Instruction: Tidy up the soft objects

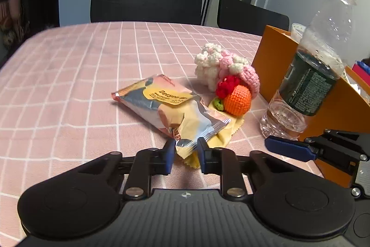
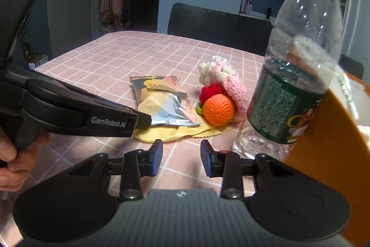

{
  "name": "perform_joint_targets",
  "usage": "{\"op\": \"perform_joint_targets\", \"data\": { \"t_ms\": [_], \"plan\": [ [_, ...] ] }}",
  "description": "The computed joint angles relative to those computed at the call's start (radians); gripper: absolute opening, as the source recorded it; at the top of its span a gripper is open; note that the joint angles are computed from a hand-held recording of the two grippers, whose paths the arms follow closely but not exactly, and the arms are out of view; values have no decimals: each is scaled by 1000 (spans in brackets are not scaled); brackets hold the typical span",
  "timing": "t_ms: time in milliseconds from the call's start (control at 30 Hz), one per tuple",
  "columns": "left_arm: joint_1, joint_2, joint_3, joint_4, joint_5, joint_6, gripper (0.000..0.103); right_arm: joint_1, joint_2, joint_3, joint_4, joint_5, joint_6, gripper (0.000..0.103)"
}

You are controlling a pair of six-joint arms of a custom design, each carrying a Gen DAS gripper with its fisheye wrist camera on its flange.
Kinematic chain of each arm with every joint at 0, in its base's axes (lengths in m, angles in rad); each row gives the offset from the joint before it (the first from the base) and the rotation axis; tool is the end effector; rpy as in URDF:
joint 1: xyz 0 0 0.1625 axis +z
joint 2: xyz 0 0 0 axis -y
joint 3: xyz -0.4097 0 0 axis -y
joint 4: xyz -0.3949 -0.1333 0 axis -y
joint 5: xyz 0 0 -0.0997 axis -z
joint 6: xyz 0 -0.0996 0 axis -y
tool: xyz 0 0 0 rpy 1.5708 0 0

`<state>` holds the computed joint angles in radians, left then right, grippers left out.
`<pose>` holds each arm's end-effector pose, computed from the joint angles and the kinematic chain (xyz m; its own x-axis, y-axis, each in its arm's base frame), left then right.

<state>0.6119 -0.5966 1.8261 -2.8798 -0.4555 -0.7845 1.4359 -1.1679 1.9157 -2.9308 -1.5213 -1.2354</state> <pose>-0.3419 -0.5120 -0.0152 -0.7966 -0.1787 -0.5775 0.3577 0.6307 -0.6886 0.0578 -0.6022 0.2467 -0.4309 -0.7308 0.5293 -0.9019 0.3672 -0.2274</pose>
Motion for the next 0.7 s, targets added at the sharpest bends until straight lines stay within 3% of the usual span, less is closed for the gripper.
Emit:
{"op": "perform_joint_targets", "data": {
  "t_ms": [67, 267, 500, 600, 700],
  "plan": [
    [3, 5, 7, -44, 0, 14, 7, 4, 12, -10, 2, -2, 6, 35],
    [-25, -30, 50, 16, 44, -85, 1, 11, 36, -38, 37, 1, 38, 37],
    [-84, -168, 111, 531, 69, -471, 1, 50, 87, -84, 72, -42, 110, 66],
    [-104, -213, 128, 681, 40, -560, 1, 65, 108, -98, 77, -71, 121, 70],
    [-126, -244, 148, 769, 23, -631, 1, 75, 136, -120, 85, -103, 137, 68]
  ]
}}
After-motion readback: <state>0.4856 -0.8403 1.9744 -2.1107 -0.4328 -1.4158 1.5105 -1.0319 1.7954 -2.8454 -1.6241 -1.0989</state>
